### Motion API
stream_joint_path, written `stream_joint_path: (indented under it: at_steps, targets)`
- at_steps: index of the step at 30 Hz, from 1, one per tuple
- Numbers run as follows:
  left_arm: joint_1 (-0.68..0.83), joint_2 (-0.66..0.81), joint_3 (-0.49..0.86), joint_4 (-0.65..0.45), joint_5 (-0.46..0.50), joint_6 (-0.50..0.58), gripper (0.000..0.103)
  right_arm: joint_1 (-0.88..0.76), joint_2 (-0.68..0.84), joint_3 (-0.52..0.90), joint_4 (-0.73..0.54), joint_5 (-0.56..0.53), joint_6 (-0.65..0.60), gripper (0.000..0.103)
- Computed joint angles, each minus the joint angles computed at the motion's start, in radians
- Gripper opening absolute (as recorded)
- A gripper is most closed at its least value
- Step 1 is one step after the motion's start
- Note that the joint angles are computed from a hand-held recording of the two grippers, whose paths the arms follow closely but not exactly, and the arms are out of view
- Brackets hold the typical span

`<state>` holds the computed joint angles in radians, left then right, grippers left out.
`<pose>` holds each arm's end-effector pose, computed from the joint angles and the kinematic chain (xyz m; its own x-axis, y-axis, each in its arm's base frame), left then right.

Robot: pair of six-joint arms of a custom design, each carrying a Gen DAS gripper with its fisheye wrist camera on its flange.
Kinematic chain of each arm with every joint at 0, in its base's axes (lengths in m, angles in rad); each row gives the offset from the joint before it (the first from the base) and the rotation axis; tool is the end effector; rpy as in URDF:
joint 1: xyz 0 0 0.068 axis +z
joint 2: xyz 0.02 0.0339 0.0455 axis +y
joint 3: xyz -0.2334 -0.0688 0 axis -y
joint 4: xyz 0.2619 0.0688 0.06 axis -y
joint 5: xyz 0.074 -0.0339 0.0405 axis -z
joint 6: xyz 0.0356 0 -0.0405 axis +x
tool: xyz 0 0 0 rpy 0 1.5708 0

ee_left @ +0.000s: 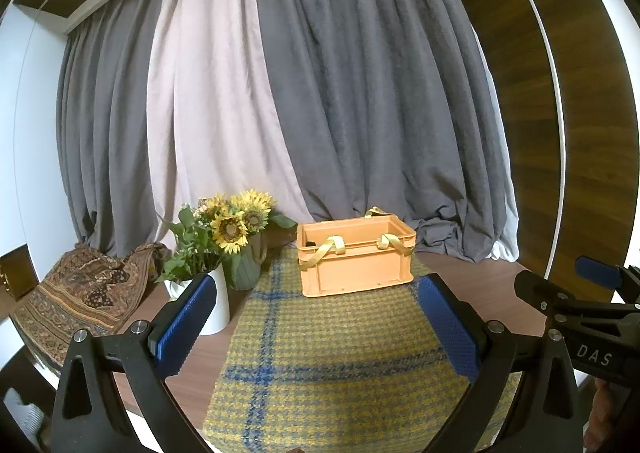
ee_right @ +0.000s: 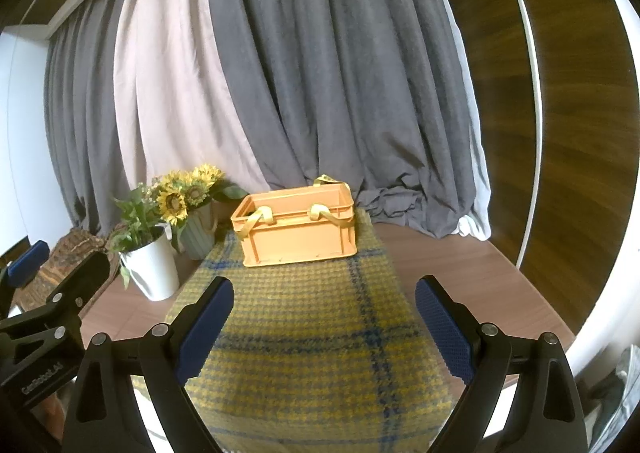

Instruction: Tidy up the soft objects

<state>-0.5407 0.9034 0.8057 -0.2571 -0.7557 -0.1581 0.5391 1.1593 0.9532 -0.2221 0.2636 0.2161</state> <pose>0.2147 -0.1004 0.2963 -0.2663 0.0262 -0.9635 -0.2214 0.9712 0.0876 0.2569 0.1429 0.2876 -0.4107 -0.0045 -0.9118 -0.2090 0.9738 0.0894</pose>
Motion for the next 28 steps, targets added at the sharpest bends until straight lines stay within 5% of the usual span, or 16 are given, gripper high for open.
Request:
stream_joint_path:
  at_steps: [28]
  targets:
    - [0.012,0.018,-0.012,0.019,0.014,0.001,0.103,-0.006,0.009,0.006,-0.002,-0.001,0.0,0.093]
